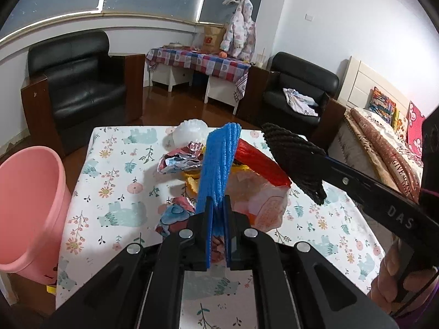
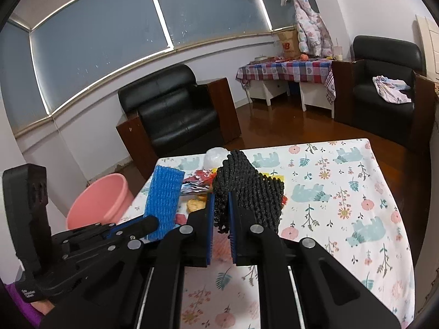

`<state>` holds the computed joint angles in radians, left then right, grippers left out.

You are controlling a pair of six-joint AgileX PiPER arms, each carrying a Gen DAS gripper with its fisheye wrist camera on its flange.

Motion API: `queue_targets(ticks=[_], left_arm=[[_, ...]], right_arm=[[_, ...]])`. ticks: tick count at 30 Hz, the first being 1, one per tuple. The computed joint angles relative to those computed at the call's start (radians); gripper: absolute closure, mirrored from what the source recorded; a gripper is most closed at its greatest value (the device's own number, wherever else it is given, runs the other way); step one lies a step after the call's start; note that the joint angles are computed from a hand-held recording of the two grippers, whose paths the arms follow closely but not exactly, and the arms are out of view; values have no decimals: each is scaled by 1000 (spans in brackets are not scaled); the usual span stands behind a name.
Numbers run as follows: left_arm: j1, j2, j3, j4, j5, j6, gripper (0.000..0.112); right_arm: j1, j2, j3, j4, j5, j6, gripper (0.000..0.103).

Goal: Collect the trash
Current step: 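Carry the blue net and black mesh in both tools over the pink bucket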

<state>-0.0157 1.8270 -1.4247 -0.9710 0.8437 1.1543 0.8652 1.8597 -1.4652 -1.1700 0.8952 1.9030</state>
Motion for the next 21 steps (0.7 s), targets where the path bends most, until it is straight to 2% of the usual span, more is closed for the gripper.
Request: queue_targets(ticks=[9, 21], left_arm=[[38, -56, 35, -19, 12, 16, 106], [83, -116, 56, -12, -2, -6, 106]], right_arm=[[65, -39, 18, -54, 55, 51, 93], [110, -44, 4, -110, 56, 76, 93]])
